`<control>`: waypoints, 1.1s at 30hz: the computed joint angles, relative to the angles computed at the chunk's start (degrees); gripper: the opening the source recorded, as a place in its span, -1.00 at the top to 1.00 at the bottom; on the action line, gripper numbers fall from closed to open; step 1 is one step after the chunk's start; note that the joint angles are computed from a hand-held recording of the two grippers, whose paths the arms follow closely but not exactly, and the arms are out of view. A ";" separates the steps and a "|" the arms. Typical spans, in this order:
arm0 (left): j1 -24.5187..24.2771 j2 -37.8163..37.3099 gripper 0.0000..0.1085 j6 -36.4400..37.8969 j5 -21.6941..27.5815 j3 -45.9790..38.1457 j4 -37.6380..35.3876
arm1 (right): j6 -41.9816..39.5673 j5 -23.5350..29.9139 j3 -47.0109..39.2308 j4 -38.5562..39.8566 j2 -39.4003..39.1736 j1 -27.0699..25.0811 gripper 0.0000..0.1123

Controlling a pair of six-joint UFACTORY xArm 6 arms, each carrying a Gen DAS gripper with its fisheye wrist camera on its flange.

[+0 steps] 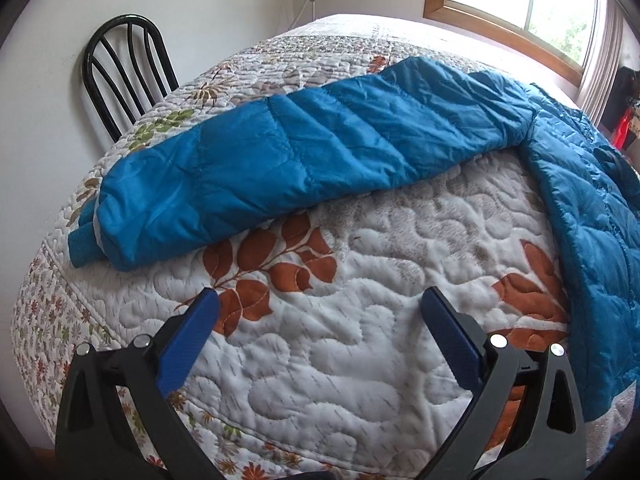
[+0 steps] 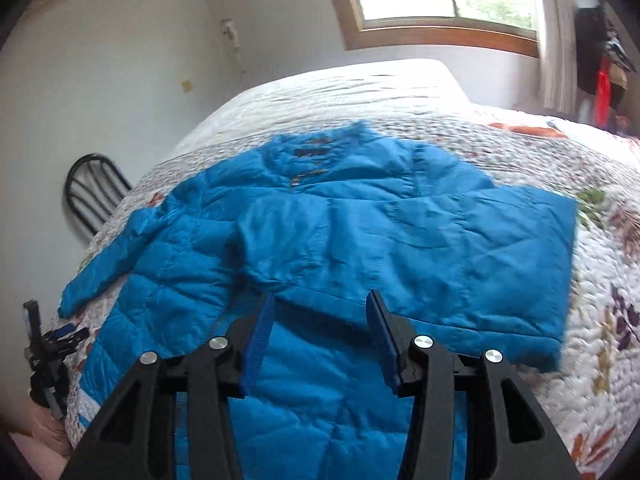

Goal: Fold large clothes

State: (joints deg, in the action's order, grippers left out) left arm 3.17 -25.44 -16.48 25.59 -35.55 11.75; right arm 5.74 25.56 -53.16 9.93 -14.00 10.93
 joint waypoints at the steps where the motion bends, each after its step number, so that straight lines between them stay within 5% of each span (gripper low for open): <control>1: -1.04 -0.59 -0.83 0.06 0.27 -0.80 -0.59 | 5.43 0.26 0.45 -5.62 -0.42 -1.24 0.14; 6: -10.31 3.77 -0.84 1.85 2.16 -11.37 -2.11 | 11.93 -1.00 0.71 -7.29 0.30 -5.98 0.14; 13: -24.29 29.63 -0.84 7.07 9.83 -41.74 -9.89 | 13.68 0.54 -1.79 -5.80 4.06 -9.71 0.12; 19: -28.62 48.24 -0.84 8.25 20.69 -65.65 -18.26 | 12.75 0.45 -1.34 -5.97 3.91 -10.85 0.04; 24: -30.54 59.60 -0.82 3.18 28.30 -81.16 -14.26 | 12.25 1.59 -2.60 -5.44 6.24 -11.34 0.03; 27: -30.51 60.15 -0.40 3.68 28.08 -81.16 -17.14 | 12.67 1.86 -3.03 -7.11 7.03 -10.85 0.00; 33: -31.61 58.50 0.05 3.09 24.12 -78.10 -15.77 | 13.90 1.41 -2.93 -9.04 7.24 -10.15 0.05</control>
